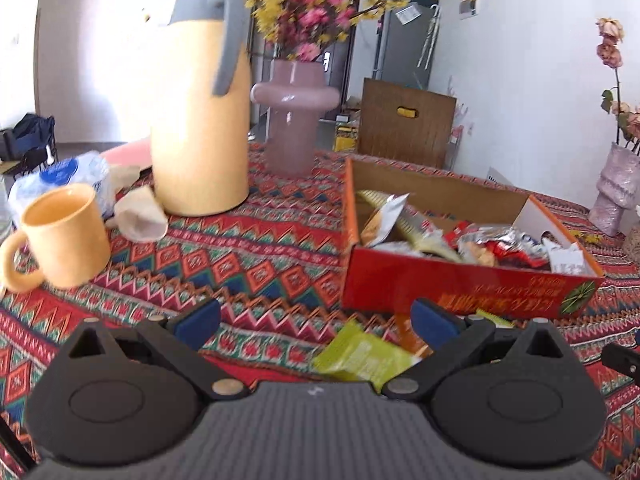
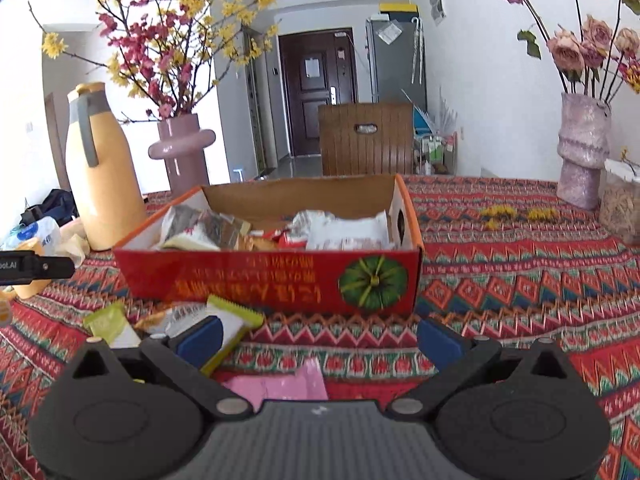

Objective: Organize snacks
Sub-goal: 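Move both tools back from the box to the snack pile, then lower the right gripper onto the pink packet and close it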

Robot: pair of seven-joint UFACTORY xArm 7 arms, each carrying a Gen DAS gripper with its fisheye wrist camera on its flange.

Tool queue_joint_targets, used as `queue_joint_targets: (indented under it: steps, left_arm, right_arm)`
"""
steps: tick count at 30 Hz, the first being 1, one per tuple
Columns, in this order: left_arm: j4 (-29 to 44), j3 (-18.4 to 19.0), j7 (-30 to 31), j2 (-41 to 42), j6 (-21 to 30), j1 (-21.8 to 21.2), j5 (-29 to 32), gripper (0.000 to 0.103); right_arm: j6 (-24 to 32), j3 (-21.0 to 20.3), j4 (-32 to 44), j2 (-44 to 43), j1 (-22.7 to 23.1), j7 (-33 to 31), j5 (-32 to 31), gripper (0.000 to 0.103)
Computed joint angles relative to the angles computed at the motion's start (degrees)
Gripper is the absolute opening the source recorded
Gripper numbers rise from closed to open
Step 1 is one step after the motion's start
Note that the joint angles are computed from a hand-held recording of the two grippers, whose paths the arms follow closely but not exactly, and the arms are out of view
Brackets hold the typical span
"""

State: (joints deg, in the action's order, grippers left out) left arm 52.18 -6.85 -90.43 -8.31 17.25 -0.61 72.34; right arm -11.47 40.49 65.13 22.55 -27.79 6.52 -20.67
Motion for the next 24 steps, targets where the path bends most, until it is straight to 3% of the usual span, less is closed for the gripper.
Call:
queue_joint_targets:
  steps: [10, 16, 22, 24]
  left_arm:
    - [-0.51, 1.46, -5.73, 2.57, -1.78, 0.08, 4.86, 0.103]
    - [-0.97, 2.20, -9.00, 2.33, -3.16, -0.22, 8.36, 0.103]
    - [-1.17, 2.44, -9.01, 2.30, -3.95, -0.58, 8.99, 0.103]
    - [-1.27, 2.58, -8.77, 2.30, -4.36, -0.57, 8.70, 0.103]
  right_arm:
    - [2.04, -5.98, -2.08, -2.33, 5.73, -1.16, 4.00, 0.103]
    - [3.81, -6.36, -1.43, -1.35, 7.49, -4.99, 7.95, 0.103]
    - [6.13, -1.30, -1.77, -0.64, 4.80, -10.93, 10.19, 0.103]
    - [6.85, -4.90, -1.33, -1.25, 8.73, -12.11, 10.89, 0.103]
